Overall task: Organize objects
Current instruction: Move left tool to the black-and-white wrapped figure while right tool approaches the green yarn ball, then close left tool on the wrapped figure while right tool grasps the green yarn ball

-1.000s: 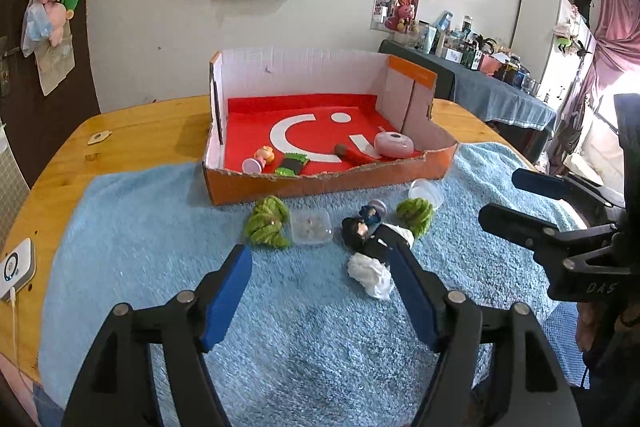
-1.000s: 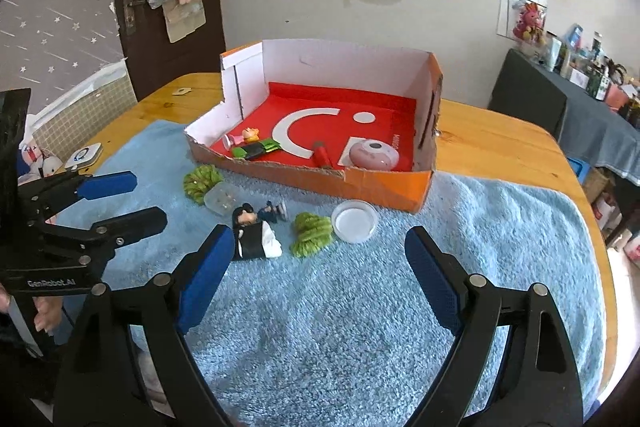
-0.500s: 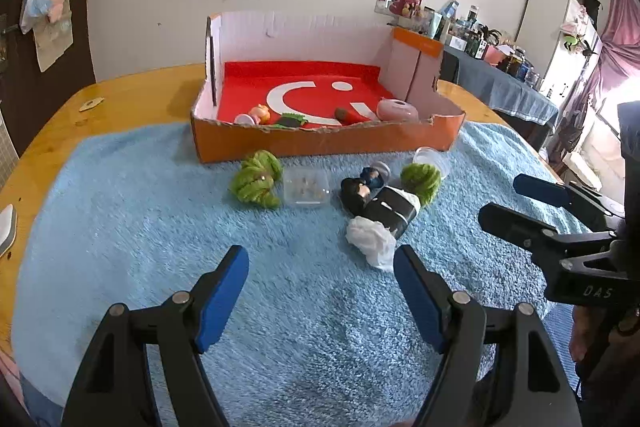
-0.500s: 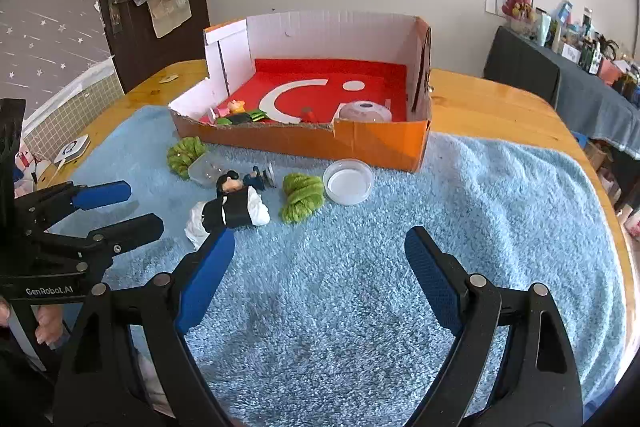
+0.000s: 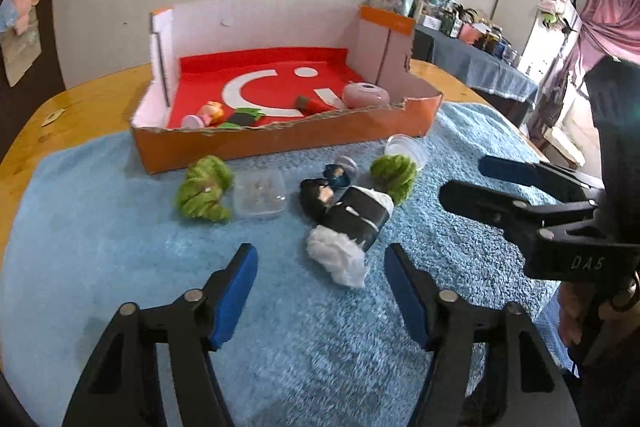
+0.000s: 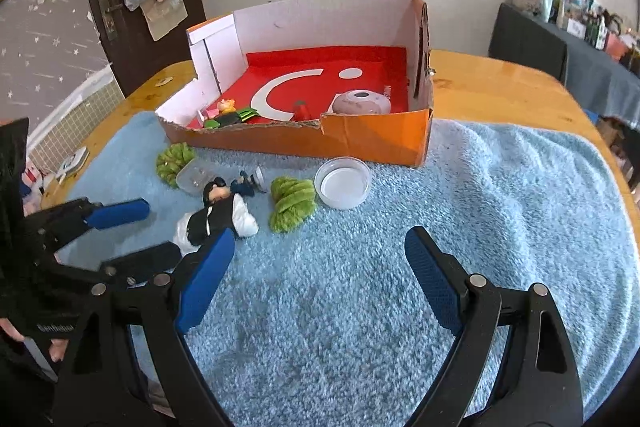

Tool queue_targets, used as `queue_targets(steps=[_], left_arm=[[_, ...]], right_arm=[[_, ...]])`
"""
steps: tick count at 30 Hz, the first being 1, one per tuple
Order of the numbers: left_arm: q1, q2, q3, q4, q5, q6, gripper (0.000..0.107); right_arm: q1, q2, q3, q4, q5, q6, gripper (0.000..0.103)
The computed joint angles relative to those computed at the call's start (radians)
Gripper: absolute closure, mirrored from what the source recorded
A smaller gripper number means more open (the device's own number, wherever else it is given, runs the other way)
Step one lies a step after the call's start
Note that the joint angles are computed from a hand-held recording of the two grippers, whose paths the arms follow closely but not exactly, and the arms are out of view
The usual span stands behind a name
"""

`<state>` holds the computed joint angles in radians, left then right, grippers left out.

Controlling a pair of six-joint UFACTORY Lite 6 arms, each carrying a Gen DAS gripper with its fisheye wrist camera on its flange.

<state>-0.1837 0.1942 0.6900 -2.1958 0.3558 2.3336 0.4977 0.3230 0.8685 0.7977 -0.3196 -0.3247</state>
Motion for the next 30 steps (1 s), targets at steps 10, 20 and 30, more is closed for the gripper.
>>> queue_targets(steps=[10,20,30], left_arm=[[-0.015,0.131,0.156,0.288,0.005,-0.259,0.061],[-0.019,0.147,0.176,0.34,0.026,-0.292,0.063],[-0.007,0.069,0.118,0.272,0.036,-0.223,0.064]], right_arm=[[-0.081,0.109,0.125,-0.322,0.096,0.274,0.04],[-0.105,0.2,0.204,-0.855,0.135,0.794,0.08],[-0.086,0.136,0.148,-0.826,0.098,0.763,0.083]])
